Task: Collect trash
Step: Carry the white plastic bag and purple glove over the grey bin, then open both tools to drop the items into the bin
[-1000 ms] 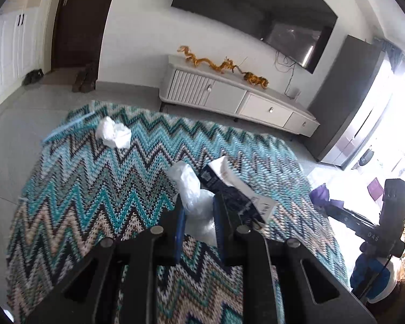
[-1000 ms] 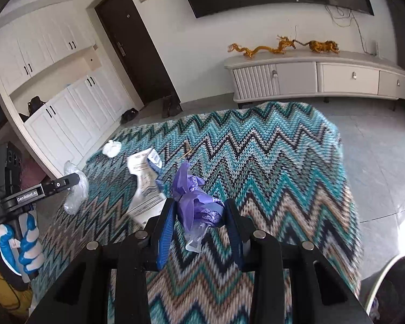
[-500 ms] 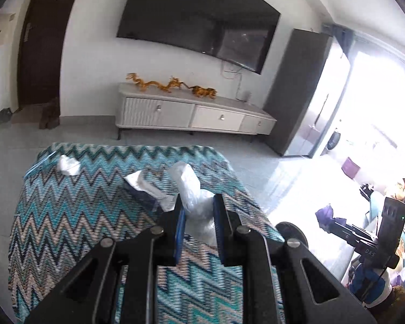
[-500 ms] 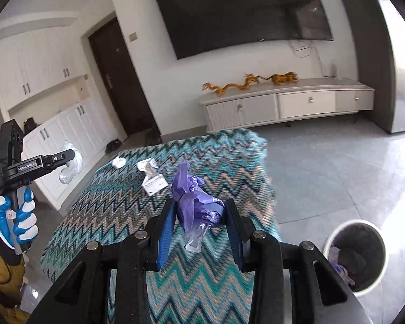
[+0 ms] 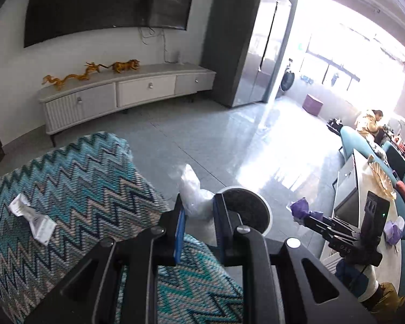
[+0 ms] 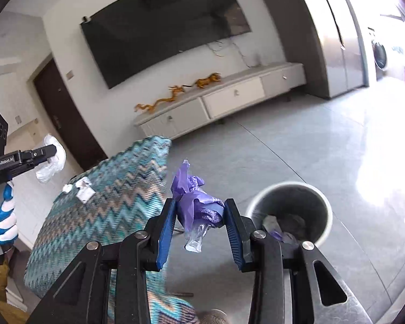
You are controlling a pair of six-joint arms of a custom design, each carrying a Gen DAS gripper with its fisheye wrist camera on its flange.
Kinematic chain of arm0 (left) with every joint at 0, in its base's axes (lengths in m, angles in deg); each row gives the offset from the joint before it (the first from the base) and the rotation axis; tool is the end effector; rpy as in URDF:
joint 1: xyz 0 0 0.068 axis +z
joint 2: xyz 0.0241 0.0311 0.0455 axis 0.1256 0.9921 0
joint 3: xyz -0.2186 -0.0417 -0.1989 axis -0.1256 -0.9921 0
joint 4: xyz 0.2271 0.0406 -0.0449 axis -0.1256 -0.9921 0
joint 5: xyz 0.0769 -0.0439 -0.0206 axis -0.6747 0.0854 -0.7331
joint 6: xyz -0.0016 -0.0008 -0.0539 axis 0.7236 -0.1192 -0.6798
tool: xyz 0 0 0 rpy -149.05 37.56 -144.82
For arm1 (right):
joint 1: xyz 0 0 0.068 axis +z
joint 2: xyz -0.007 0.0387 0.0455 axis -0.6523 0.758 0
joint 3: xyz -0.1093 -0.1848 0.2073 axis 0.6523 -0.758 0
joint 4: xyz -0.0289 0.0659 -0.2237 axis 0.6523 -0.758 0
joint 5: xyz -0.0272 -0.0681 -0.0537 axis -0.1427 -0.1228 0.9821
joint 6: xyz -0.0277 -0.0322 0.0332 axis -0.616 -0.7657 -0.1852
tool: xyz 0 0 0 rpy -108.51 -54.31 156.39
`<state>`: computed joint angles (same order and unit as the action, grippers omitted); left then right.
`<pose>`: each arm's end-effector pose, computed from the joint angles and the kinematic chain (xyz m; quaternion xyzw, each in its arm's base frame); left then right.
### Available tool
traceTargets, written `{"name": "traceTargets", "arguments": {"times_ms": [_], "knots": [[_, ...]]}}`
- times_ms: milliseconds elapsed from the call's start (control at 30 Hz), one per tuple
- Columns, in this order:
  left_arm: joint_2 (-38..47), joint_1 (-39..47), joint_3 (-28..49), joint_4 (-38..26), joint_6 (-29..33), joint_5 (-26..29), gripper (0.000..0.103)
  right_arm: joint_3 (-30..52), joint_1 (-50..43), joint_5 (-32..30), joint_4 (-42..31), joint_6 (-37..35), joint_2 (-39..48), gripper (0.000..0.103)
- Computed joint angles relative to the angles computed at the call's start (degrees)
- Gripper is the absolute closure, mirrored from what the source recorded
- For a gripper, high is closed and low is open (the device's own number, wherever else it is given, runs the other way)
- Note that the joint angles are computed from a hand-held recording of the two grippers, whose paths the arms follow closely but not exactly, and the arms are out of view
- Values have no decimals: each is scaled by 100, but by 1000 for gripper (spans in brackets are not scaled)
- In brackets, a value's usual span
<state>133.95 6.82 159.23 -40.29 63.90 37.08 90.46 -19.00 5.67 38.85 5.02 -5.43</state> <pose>0.2960 -0.0243 0.3712 0.3378 0.8465 -0.2361 0.3371 0.1034 0.0307 0.2834 0.1831 0.8592 0.1207 0.4623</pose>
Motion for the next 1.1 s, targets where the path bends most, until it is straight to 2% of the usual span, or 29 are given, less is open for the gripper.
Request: {"name": "traceTargets", "arguments": {"times_ms": [100,200,267,333,400,567,700,833,933,1000,1100], "knots": [[114,-1107,-320,543,-608,-597,85,-536,-1810,-1400,232,-700,-274,68],[506,-2071,-473,1086,-1096,-1166,85,-1007,-3813,-2929,549,-1584,-142,68],[866,-2533,-473,1392,-1285,-1481,85,-1235,-4587,-3457,954,-1961,281,68],[1258,-2863,-378,1591,-1435,-1726,85,-1376,-5041,-3722,1358,-2213,775,68],[1766,-3169,-105,1712,-1611,-2008,85,-1522,-5338,-3871,1888,-2390,1372,68],[2903,-3574,655,1780,-1878,-2459,84,-1619,-5536,-3786,3257,-2596,3110,68],[3648,-3755,1292,1697,-2017,-2664,82,-1491,-5528,-3640,3970,-2652,4260,68],[4311,-3889,2055,1318,-2100,-2634,82,-1351,-5532,-3515,4364,-2729,5051,67],[4630,-3991,2413,1144,-2206,-2466,74,-1285,-5572,-3481,4564,-2749,5495,66],[4747,-4007,2564,1115,-2303,-2427,53,-1234,-5637,-3501,4610,-2786,5684,64],[4773,-3997,2595,1173,-2361,-2365,51,-1227,-5667,-3423,4610,-2833,5758,54]]}}
